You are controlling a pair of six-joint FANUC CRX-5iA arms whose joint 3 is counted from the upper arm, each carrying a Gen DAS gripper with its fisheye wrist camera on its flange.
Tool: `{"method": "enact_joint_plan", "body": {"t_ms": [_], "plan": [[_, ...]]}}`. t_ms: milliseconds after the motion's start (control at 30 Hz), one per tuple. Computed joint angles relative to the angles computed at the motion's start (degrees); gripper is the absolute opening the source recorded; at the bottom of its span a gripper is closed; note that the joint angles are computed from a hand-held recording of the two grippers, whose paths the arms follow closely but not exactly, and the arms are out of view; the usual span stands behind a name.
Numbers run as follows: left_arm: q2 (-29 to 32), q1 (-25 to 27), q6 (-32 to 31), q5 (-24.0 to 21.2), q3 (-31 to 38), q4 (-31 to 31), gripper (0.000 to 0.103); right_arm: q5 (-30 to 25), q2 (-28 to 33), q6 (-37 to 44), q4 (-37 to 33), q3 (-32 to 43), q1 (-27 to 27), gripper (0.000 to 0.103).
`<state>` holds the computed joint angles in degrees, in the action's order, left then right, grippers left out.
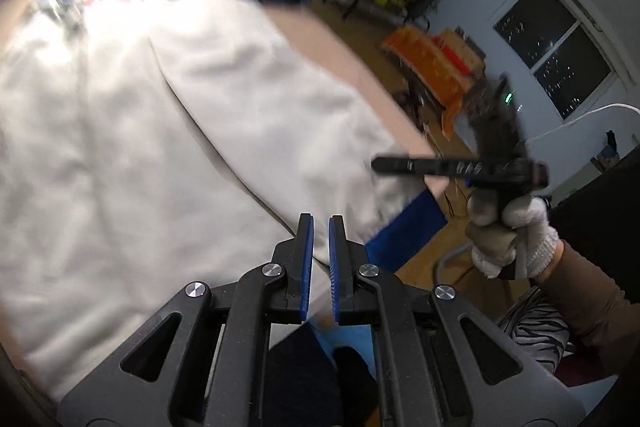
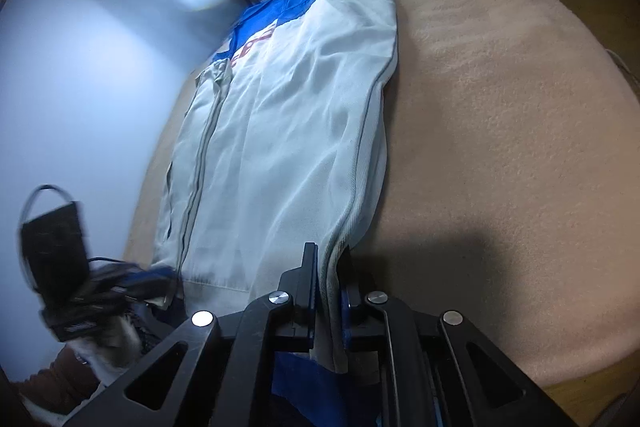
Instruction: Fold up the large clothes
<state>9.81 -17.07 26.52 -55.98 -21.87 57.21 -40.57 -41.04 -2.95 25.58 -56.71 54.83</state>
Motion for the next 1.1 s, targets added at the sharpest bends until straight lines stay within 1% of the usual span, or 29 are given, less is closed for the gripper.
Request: {"method": "enact_joint_plan", "body": {"t_ms": [67, 133, 167, 267, 367, 500, 600, 700, 800, 900, 1000, 1067, 1100], "plan": [[-2.43, 2.04, -2.02, 1.16, -2.16, 2.73, 0.004, -1.98, 1.45, 0.73, 1.07, 1.46, 0.61, 0.007], [-3.58, 4.32, -2.66, 2.25, -3.18, 4.45, 0.004, -3.52, 2.45, 0.56, 3.0, 2.74, 2.17, 0.007], [-3.75, 5.52, -2.6, 2.54, -3.35, 5.01, 0.004, -3.44, 2.96, 0.21, 3.74, 3.11, 2.68, 0.007], [-3.36, 8.67, -1.14, 3.42, -3.41, 5.38, 0.004, -1.68, 5.38, 2.78, 4.18, 5.29, 2.4, 0.007], [-1.84, 11.73, 1.05, 2.44, -3.41, 6.69, 0.004, 0.69, 9.38, 7.22, 3.44, 8.47, 1.89, 0.006], [-0.71, 14.26, 1.73, 1.66, -3.65, 9.54, 0.004, 0.5, 17.58, 16.84, 0.88, 15.07, 1.64, 0.006], [-0.72, 15.05, 1.71, 1.55, -3.69, 9.95, 0.004, 0.35, 23.79, 23.99, -1.98, 20.15, 1.81, 0.006], [-1.28, 16.39, 1.99, 0.57, -3.43, 9.52, 0.004, -0.99, 30.08, 32.43, -5.81, 25.17, 2.17, 0.006], [-1.13, 16.82, 2.3, 0.69, -2.92, 9.42, 0.004, -2.99, 36.15, 38.93, -8.97, 29.77, 2.74, 0.007], [-0.93, 16.88, 3.18, 1.12, -1.94, 8.67, 0.004, -3.9, 40.62, 44.69, -12.56, 32.81, 2.22, 0.006], [-0.05, 16.38, 3.06, 1.78, -0.68, 8.51, 0.004, -4.62, 44.46, 47.29, -14.82, 34.66, 1.67, 0.007], [0.53, 16.07, 3.04, 2.43, -0.35, 8.83, 0.004, -4.49, 45.25, 48.21, -15.92, 35.05, 1.29, 0.008], [0.96, 15.98, 2.87, 2.42, -0.24, 9.21, 0.004, -4.34, 44.9, 48.72, -16.65, 35.05, 1.03, 0.012]]}}
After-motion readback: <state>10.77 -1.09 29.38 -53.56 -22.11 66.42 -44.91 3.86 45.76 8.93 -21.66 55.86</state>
